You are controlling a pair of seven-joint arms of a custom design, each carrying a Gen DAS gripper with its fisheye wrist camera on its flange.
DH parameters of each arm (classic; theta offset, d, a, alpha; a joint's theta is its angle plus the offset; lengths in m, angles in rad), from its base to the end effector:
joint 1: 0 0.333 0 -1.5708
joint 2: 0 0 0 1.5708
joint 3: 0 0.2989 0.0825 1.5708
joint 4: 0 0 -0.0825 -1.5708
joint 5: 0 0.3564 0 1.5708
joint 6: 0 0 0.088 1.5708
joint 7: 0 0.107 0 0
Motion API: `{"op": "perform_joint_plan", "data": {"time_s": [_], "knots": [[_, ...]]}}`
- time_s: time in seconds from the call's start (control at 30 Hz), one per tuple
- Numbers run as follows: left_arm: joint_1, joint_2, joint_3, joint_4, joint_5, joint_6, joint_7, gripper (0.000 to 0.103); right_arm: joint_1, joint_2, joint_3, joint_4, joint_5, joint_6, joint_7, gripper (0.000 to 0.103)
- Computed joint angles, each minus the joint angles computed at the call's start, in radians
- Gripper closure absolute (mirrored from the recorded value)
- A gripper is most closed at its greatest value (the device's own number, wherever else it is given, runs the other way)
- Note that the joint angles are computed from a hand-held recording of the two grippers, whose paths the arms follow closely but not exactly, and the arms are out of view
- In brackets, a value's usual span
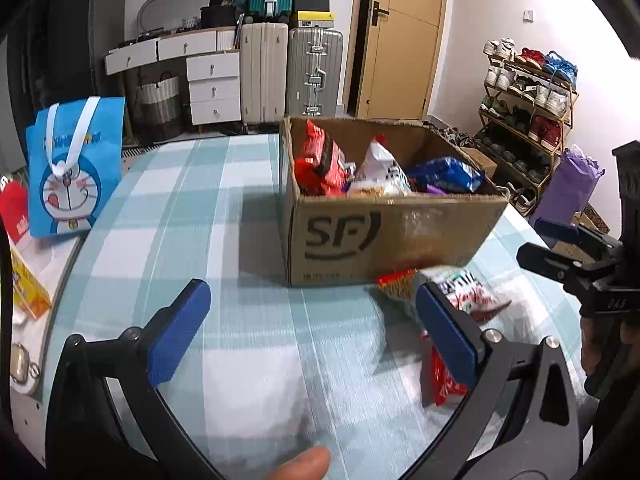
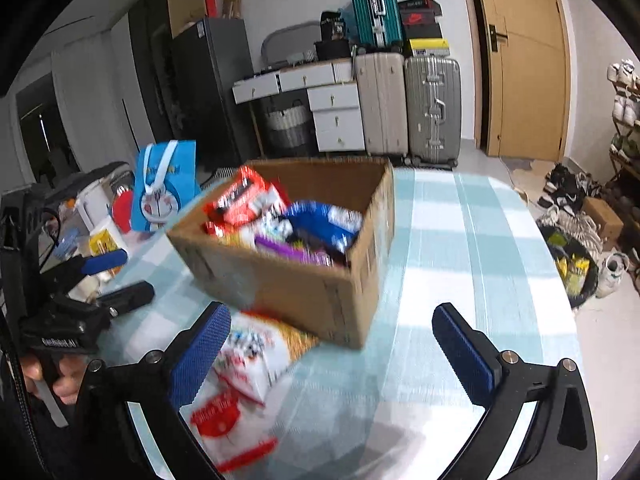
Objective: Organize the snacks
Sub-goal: 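Open both tools to drop the red packs into the box and withdraw, then grasp the red-white balloon glue bag with the right tool while the left tool grasps the noodle snack bag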
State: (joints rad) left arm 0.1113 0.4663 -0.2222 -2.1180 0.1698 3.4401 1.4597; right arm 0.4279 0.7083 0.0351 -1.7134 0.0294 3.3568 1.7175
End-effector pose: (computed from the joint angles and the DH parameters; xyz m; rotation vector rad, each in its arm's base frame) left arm 0.5997 -0.0751 0.3075 -1.6478 1.8516 -0.9505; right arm 0.6232 0.3018 0.3002 -1.7890 1.3690 -0.4990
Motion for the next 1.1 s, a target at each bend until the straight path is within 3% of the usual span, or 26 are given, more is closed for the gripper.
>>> {"op": "perform_joint_plan", "data": {"time_s": [0.13, 0.27, 0.37, 0.43, 0.6, 0.7, 0.87, 1.1], "knots": [[-0.046, -0.009, 0.042, -0.035, -0.016, 0.014, 0.02, 0.0, -0.026, -0.011, 0.036, -0.038, -0.012, -0.001, -0.003, 0.0], [-0.075, -0.013, 0.064, -0.052, -0.041, 0.014, 0.034, 0.0, -0.015, -0.017, 0.037, -0.069, -0.014, 0.002, -0.005, 0.0], [-0.075, -0.013, 0.064, -0.057, -0.043, 0.005, 0.046, 0.0, -0.084, -0.01, 0.118, -0.072, -0.053, -0.018, -0.021, 0.0], [-0.093, -0.013, 0.081, -0.051, -0.057, -0.005, 0.058, 0.001, -0.092, -0.009, 0.13, -0.067, -0.066, -0.053, -0.032, 0.0], [-0.064, -0.01, 0.054, -0.046, -0.059, -0.02, 0.058, 0.0, -0.055, 0.001, 0.102, -0.027, -0.053, -0.154, -0.037, 0.0], [-0.062, -0.01, 0.053, -0.044, -0.063, -0.031, 0.057, 0.001, -0.064, 0.017, 0.124, 0.0, -0.05, -0.211, -0.06, 0.0], [-0.079, -0.006, 0.069, -0.038, -0.073, -0.035, 0.067, 0.0, -0.091, 0.038, 0.172, 0.025, -0.037, -0.257, -0.118, 0.0], [-0.072, -0.002, 0.062, -0.033, -0.076, -0.037, 0.071, 0.0, -0.044, 0.036, 0.135, 0.022, -0.038, -0.264, -0.158, 0.0]]}}
